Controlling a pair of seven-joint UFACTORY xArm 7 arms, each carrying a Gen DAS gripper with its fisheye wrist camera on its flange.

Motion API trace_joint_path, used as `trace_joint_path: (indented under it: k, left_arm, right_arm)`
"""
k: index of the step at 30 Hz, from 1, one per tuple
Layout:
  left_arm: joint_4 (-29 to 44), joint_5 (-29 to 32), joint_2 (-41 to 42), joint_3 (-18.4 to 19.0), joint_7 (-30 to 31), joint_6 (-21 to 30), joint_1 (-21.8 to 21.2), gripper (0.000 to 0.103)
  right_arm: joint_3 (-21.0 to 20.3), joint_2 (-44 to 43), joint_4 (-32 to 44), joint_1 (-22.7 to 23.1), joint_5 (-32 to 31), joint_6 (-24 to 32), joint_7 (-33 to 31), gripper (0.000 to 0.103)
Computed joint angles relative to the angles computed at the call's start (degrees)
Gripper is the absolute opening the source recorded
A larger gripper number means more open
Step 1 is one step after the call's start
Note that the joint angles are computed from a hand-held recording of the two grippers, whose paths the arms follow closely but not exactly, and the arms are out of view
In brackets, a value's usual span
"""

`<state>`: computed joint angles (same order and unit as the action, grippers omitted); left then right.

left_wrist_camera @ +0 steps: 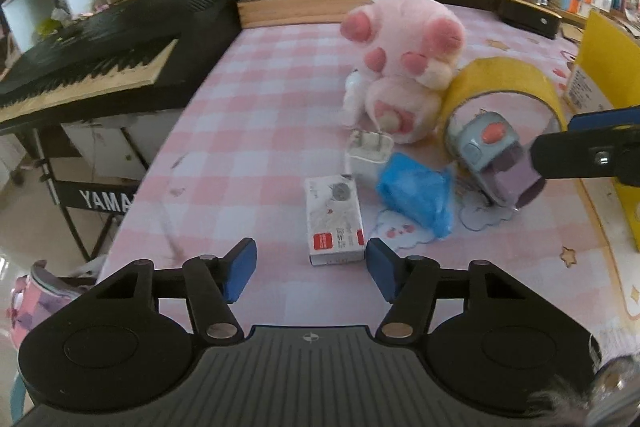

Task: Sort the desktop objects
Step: 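Close left gripper on white-red box while right gripper closes on grey toy, then carry the held box and toy with both tools over the yellow cardboard box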

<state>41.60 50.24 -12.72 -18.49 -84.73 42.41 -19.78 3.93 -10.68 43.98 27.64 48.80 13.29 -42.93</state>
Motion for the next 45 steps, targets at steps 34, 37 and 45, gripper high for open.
trace_joint_path:
  k: [34,37,45]
  left_arm:
    - [-4.8,0.6,-6.5,-1.8,-3.2,-13.4,5.4,0.028]
    - [-5.6,0.1,-8.5,-3.0,-3.5,-13.8,5.9,0.028]
    - [-8.9,-4.0,-16.1,-5.8,-0.7,-15.8,6.8,0.027]
  right_arm:
    - [3.3,2.8,0.5,-5.1,-21.3,3.7,17.1,0.041]
    - [3.0,1.2,-0.8,-4.6,-20.9,3.1,18.8,0.041]
    - [2.1,-5.5,-5.5,-2.4,-22.1,0.8,24.0,0.041]
